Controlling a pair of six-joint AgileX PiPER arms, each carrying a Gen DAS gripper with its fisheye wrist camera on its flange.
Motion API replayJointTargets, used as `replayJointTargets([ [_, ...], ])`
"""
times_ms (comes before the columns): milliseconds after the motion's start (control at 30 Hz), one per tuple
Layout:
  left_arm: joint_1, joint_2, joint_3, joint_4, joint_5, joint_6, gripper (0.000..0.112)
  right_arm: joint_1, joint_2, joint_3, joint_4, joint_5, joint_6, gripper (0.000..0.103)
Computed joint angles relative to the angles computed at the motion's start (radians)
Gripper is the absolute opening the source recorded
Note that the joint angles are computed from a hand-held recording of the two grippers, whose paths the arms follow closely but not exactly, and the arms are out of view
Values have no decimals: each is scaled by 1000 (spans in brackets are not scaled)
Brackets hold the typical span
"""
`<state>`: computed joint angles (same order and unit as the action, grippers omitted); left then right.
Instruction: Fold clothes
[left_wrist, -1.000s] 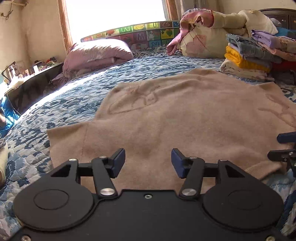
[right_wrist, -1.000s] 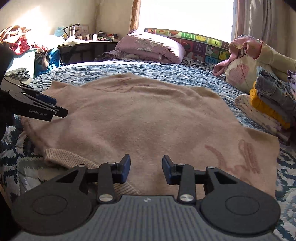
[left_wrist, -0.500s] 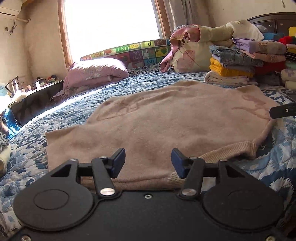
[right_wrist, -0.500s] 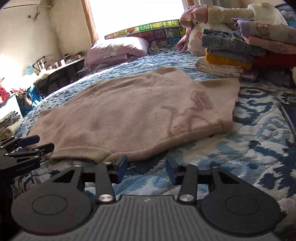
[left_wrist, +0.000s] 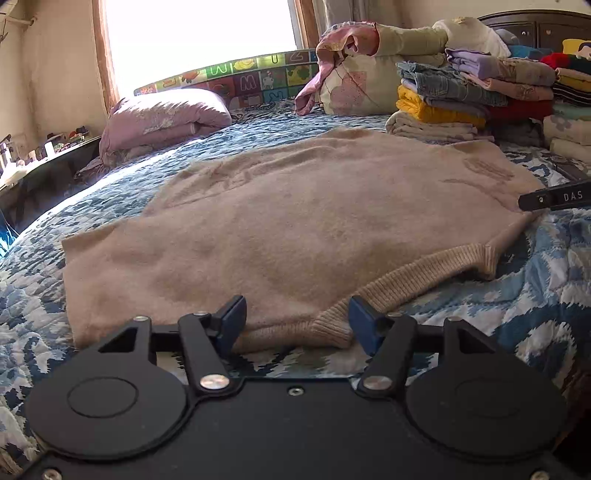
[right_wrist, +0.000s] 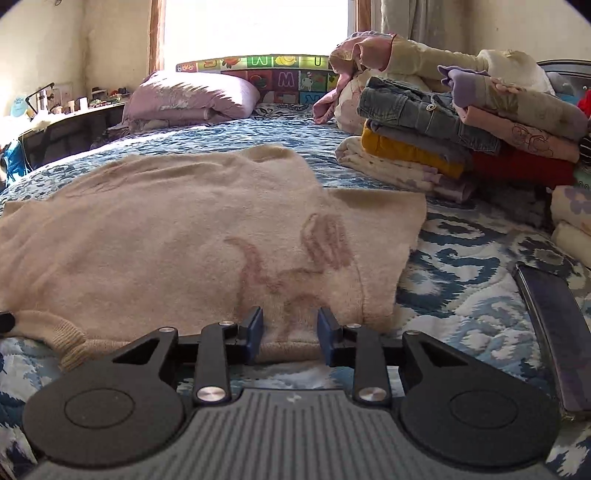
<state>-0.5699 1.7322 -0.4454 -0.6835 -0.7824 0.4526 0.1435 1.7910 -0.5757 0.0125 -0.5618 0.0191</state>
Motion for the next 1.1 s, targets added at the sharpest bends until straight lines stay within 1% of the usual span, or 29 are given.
replayJointTargets([
  [67, -4, -12, 30, -45, -119, 3, 59, 31, -28, 23, 126, -5, -89, 34],
  [100, 27, -14, 33, -48, -149, -9, 59, 41, -30, 35, 158, -31, -126, 37],
  [133, 80, -15, 24, -33, -139, -34, 58, 48, -28, 47, 151, -66, -122, 38],
  [167, 127, -17, 8, -41, -115, -43, 58, 44, -26, 60, 104, -104, -86, 38],
  [200, 178, -8, -30, -87, -53, -27, 58, 47, -15, 62, 72, -131, -71, 38],
  [233, 242, 2, -68, -101, 42, -6, 58, 57, -9, 57, 60, -134, -73, 39],
  [267, 307, -5, -88, -75, 142, -12, 62, 70, 11, 28, 87, -96, -109, 41],
  [300, 377, -4, -104, -9, 226, -52, 64, 85, 29, -17, 150, -21, -174, 42],
  [333, 407, -29, -104, 24, 270, -78, 61, 89, 25, -31, 181, 14, -198, 42],
  [367, 415, -55, -94, 28, 274, -83, 48, 86, 17, -29, 179, 21, -186, 42],
  [433, 427, -70, -46, 113, 184, -209, 44, 79, -1, -26, 174, 36, -163, 42],
  [467, 443, -68, -28, 181, 140, -299, 40, 80, -1, -17, 175, 12, -155, 42],
  [500, 469, -66, -32, 272, 136, -381, 40, 83, 4, -5, 178, -26, -150, 42],
  [533, 486, -67, -45, 326, 149, -423, 40, 86, 8, 6, 180, -65, -144, 42],
  [567, 497, -44, -79, 381, 188, -425, 40, 90, 14, 18, 183, -105, -139, 42],
  [600, 500, -25, -122, 396, 250, -387, 40, 93, 18, 27, 186, -139, -134, 42],
  [633, 515, 9, -170, 426, 330, -361, 42, 92, 28, 17, 189, -133, -139, 42],
  [667, 539, 14, -188, 475, 370, -375, 47, 88, 37, -5, 191, -102, -151, 43],
  [700, 560, 2, -211, 497, 427, -428, 44, 73, 40, -26, 176, -51, -137, 43],
  [733, 593, -10, -231, 557, 444, -522, 33, 53, 41, -49, 150, 6, -108, 43],
  [767, 625, -15, -243, 629, 440, -621, 32, 51, 35, -55, 158, 24, -117, 42],
  [800, 653, -9, -257, 707, 410, -681, 32, 57, 27, -53, 182, 22, -144, 41],
  [833, 675, -3, -274, 746, 385, -704, 32, 62, 19, -50, 203, 21, -169, 40],
  [900, 686, 40, -357, 757, 404, -675, 32, 50, 22, -40, 124, -18, -108, 43],
  [933, 687, 68, -402, 756, 415, -650, 32, 49, 27, -49, 100, -18, -98, 43],
  [1000, 687, 122, -492, 741, 438, -587, 32, 69, 54, -84, 134, -36, -197, 43],
  [1033, 687, 149, -535, 779, 461, -609, 32, 73, 68, -111, 144, -32, -236, 43],
  [1067, 683, 180, -587, 795, 508, -615, 32, 71, 82, -140, 135, -21, -253, 43],
  [1100, 677, 213, -645, 772, 564, -591, 32, 67, 89, -157, 131, -16, -260, 44],
])
